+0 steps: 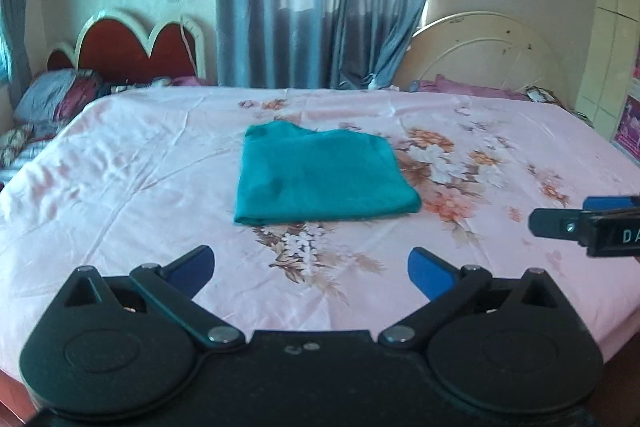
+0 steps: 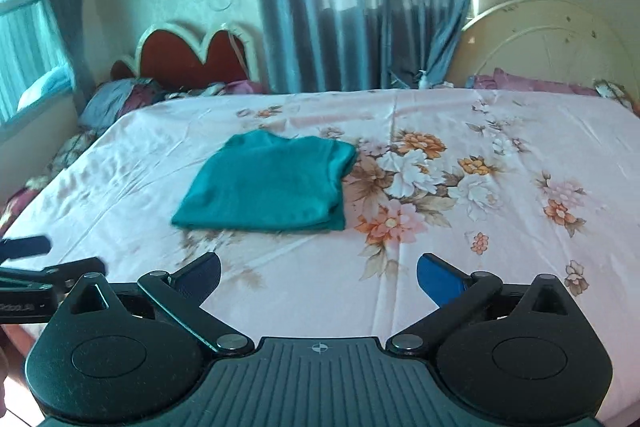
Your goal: Fold small clothes
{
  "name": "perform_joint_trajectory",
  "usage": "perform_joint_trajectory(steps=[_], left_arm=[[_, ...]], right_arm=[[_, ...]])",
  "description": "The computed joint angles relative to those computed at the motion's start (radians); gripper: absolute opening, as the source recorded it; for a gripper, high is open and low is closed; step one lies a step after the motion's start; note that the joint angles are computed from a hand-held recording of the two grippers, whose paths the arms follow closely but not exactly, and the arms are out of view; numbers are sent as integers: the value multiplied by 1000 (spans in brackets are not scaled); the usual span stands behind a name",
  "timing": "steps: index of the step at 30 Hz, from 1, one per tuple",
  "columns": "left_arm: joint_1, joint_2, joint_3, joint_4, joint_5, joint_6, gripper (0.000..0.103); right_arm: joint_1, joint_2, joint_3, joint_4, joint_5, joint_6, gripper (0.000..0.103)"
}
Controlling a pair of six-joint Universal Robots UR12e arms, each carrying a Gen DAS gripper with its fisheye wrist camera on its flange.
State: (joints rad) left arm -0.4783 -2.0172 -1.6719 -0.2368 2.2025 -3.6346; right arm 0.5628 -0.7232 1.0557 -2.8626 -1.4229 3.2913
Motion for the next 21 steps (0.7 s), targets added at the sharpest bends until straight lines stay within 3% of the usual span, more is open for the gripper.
perform_joint_trajectory(steps=[4, 21], left_arm=[[-20, 0, -1, 17, 27, 35, 103], [-34, 6, -3, 60, 59, 51, 103]], right_arm=[[10, -33, 53, -44, -45, -12, 103], [3, -71, 107, -79, -42, -4, 103]])
